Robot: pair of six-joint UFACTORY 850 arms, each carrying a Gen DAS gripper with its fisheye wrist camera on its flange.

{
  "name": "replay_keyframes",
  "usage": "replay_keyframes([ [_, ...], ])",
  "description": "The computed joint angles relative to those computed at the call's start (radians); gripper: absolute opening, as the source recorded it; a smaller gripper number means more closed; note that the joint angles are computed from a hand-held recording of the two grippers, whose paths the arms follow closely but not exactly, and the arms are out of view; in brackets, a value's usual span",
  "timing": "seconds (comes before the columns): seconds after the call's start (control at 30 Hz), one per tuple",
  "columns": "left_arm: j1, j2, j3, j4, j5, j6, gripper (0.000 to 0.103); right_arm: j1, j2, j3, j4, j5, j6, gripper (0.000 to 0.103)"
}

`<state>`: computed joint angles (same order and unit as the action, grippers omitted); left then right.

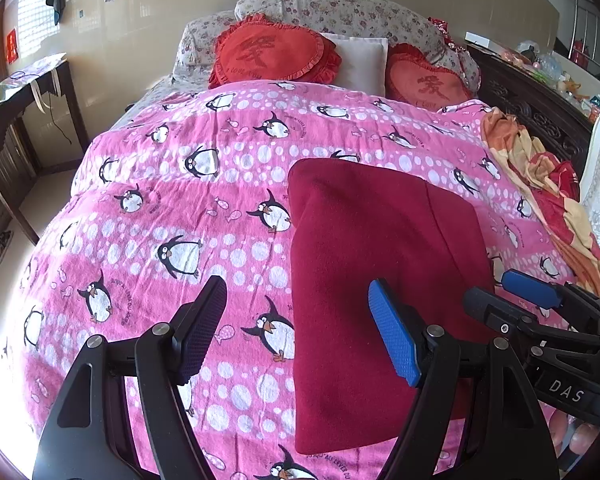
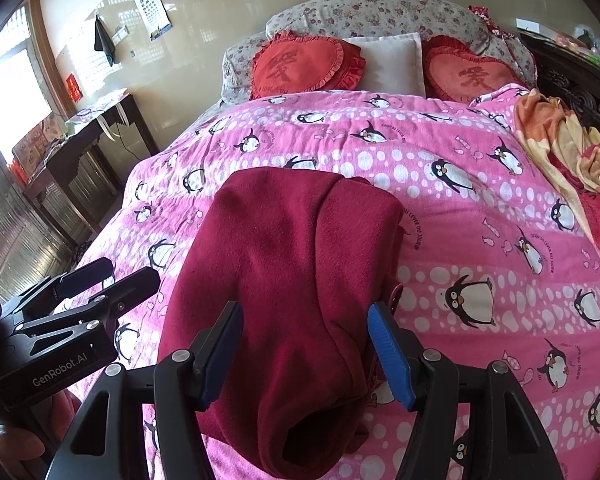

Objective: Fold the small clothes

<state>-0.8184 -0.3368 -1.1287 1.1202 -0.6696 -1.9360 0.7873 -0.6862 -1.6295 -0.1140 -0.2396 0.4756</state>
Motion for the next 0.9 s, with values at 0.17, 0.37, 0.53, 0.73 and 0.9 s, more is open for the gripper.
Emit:
replay_keyframes([
  [0.17, 0.001, -0.001, 0.000, 0.000, 0.003, 0.001, 0.074, 0.000, -0.004, -0.004, 0.004, -0.002, -0.004, 0.062],
  [0.37, 0.003, -0.005, 0.001, 0.000, 0.008, 0.000, 0.074, 0.000, -0.011, -0.011, 0.025, -0.009, -0.024, 0.062],
  [0.53, 0.011, -0.004, 0.008, -0.002, 0.024, -0.004, 0.074, 0.000, -0.014, -0.013, 0.043, -0.011, -0.040, 0.062],
  [0.73, 0.010, 0.000, 0.019, 0.026, 0.018, -0.024, 0.074, 0.002, -0.021, -0.019, 0.052, -0.020, -0.047, 0.062],
  [0.9, 0.026, 0.014, 0.036, 0.034, 0.036, -0.034, 0.074, -0.001, -0.027, -0.027, 0.060, -0.025, -0.060, 0.062],
])
